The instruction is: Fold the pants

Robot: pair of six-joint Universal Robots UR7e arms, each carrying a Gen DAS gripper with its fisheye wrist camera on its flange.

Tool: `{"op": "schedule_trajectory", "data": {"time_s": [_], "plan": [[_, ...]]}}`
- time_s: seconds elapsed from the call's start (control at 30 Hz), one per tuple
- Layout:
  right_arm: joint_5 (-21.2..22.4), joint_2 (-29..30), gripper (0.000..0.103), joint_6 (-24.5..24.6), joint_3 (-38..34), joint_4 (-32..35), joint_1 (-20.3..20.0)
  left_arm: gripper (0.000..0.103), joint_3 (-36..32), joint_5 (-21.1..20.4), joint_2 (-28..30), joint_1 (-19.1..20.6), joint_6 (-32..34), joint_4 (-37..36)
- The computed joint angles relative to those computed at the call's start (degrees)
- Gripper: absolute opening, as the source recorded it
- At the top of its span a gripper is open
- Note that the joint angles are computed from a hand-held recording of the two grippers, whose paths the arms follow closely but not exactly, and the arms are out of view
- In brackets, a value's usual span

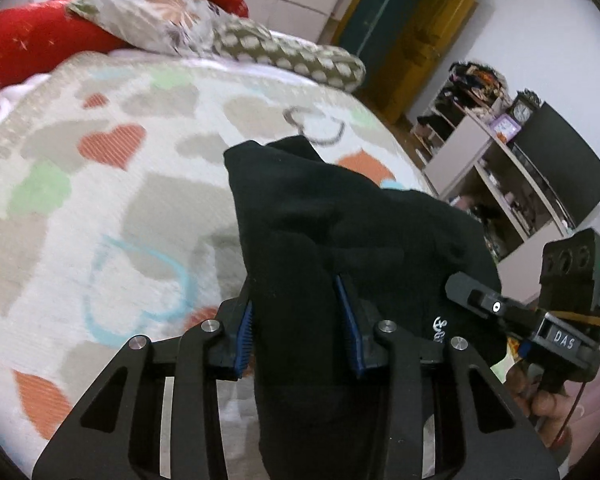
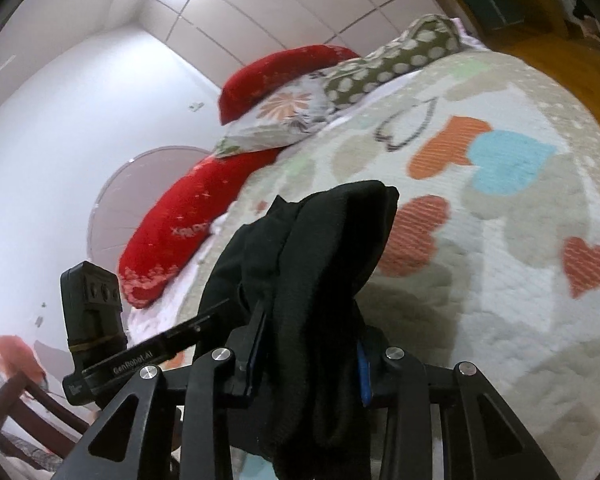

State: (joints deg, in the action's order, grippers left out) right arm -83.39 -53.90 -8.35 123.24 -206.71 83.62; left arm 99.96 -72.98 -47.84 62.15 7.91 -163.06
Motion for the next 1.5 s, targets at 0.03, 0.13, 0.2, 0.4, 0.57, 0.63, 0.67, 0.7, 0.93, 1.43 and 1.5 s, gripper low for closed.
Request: {"op": "schedule_trajectory", "data": {"time_s": [0.03, 0.13, 0.2, 0.4, 0.57, 0.63, 0.67, 0.7, 0.93, 1.43, 1.5], "plan": [[0.4, 0.5, 0.035, 0.2, -0.7, 0.2, 0.4, 0.036, -0.2, 0.3, -0.2, 0.1, 0.2, 0.0], [0.9, 2.2, 0.035, 0.7, -2.9, 1.1, 1.3, 0.036, -0.9, 1.4, -1.4, 0.5, 0.9, 0.6], [0.9, 3.2, 0.035, 1.1, -4.0, 1.9, 1.5, 0.036, -1.2, 2.4, -1.7, 0.9, 1.3, 0.6], [-0.6, 6.0, 0.034, 3.0, -7.7, 4.6, 1.0, 0.036, -1.7, 3.7, -0.8, 2.9, 0.5, 0.9], [-4.8, 8.4, 0.034, 4.6, -11.0, 5.7, 0.3, 0.036, -3.6, 6.3, 2.2, 4.2, -0.7, 1.8], [-6.8, 8.5, 0.034, 5.1, -11.4, 5.9, 0.3, 0.037, -4.0, 5.1, 2.3, 4.8, -1.5, 2.3], [-7.1, 8.3, 0.034, 5.2, -11.4, 6.2, 0.4, 0.037, -4.2, 4.7, 2.3, 4.9, -1.8, 2.7], [-7.6, 8.0, 0.034, 5.3, -11.2, 6.2, 0.5, 0.037, -4.2, 5.1, 2.1, 4.7, -1.9, 2.7], [-12.8, 5.7, 0.035, 1.2, -8.7, 0.7, 4.2, 0.037, -2.3, 7.2, 1.4, 2.6, 1.6, -2.0], [-20.9, 11.1, 0.035, -4.5, -17.4, 9.6, 7.0, 0.044, -3.2, 12.1, 5.8, 1.1, 4.2, -4.1], [-21.5, 11.3, 0.035, -4.8, -18.2, 10.7, 7.0, 0.045, -3.5, 12.4, 6.4, 1.1, 4.8, -4.9]]}}
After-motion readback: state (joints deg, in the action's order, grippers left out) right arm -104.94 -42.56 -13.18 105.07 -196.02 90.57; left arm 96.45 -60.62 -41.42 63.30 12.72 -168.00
